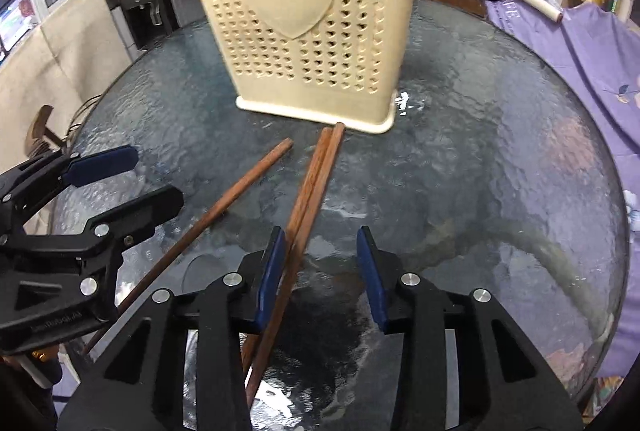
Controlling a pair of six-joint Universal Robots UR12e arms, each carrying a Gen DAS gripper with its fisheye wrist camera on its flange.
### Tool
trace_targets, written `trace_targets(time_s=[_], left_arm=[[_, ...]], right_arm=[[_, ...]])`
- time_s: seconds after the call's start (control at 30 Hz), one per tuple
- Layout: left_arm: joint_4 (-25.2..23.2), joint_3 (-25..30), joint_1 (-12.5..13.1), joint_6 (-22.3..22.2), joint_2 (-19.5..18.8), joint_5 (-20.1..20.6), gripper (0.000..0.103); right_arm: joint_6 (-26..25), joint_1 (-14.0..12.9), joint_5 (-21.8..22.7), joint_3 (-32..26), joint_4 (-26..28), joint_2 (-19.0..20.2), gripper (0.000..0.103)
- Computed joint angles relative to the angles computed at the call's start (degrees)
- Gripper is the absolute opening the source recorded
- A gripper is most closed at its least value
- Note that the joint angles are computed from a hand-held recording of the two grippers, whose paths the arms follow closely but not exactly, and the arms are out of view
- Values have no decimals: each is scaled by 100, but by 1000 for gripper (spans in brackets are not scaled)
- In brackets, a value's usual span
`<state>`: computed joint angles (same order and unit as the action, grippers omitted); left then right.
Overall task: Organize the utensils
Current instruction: 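Move both tools back to the remaining brown chopsticks on the table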
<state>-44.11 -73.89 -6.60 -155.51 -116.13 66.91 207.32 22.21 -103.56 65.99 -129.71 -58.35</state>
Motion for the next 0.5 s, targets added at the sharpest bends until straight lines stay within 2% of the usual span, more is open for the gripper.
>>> trace_targets(time_s=[0.07,0.17,0.33,0.43,0.5], left_arm=[[-57,21,-23,30,-15,30,57],[-124,45,-43,93,-31,47,57],[-173,81,-78,114,-52,39,55],[-225,112,-112,194,-67,75,51],[-299,147,-125,245,-79,64,50]], right_arm=[[47,-38,80,64,-28,-47,35],[111,-62,-50,72,68,-78,35],[174,-120,238,149,-191,-103,35],[97,-100,199,3,-106,-21,35],[79,-105,255,-95,-39,40,29]])
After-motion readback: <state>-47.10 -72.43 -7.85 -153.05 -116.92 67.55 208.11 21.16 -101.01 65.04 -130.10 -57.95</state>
